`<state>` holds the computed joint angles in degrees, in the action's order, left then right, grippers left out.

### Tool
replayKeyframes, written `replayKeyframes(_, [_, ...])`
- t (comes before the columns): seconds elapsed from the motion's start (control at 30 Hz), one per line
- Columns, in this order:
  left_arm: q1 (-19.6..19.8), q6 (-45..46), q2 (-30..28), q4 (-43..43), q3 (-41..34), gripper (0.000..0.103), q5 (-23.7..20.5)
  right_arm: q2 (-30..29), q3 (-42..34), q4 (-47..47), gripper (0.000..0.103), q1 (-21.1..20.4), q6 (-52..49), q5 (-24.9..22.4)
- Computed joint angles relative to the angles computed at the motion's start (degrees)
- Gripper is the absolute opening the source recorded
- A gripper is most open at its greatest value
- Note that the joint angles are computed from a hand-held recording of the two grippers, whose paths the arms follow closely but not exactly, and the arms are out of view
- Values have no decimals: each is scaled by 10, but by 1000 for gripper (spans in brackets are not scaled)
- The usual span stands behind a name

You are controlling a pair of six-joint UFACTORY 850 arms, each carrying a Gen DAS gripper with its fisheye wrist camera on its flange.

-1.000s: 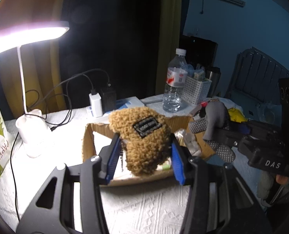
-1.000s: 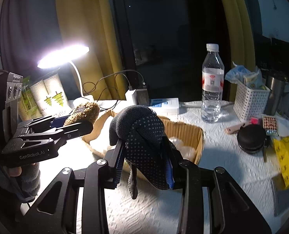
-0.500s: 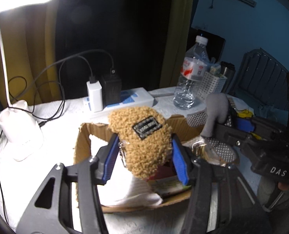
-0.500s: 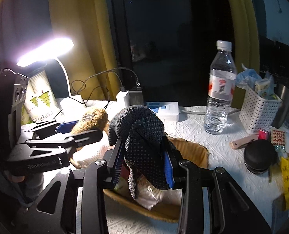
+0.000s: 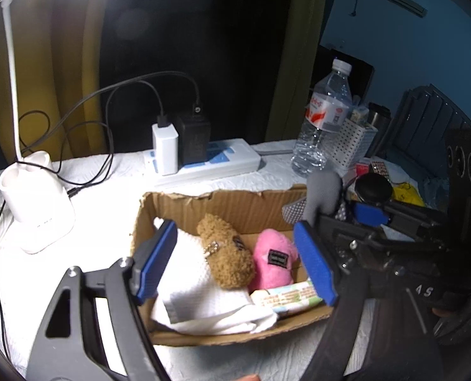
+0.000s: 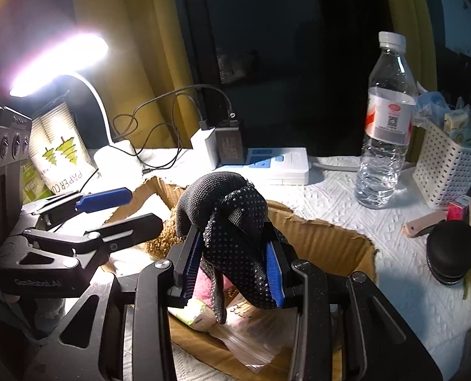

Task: Organize soft objects

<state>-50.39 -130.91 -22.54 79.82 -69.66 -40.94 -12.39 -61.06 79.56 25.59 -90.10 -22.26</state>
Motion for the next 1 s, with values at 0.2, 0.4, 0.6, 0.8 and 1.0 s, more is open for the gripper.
replayKeyframes(0.2, [-11,-8,12,1,9,77,-23,8,7,-27,57,11,27,18])
replayKeyframes(0.4, [-29,-14,27,2,18,77,-53,32,25,-8,57,15,15,24])
replayKeyframes(0.6, [-54,-15,37,-3,23,77,-78,65,50,-6,57,21,14,31])
replayKeyframes(0.8, [-84,-11,41,-14,23,77,-116,110,88,21,57,25,-12,38])
replayKeyframes(1.0, [-115,-23,47,-19,28,77,-142,157,126,43,57,31,-32,50])
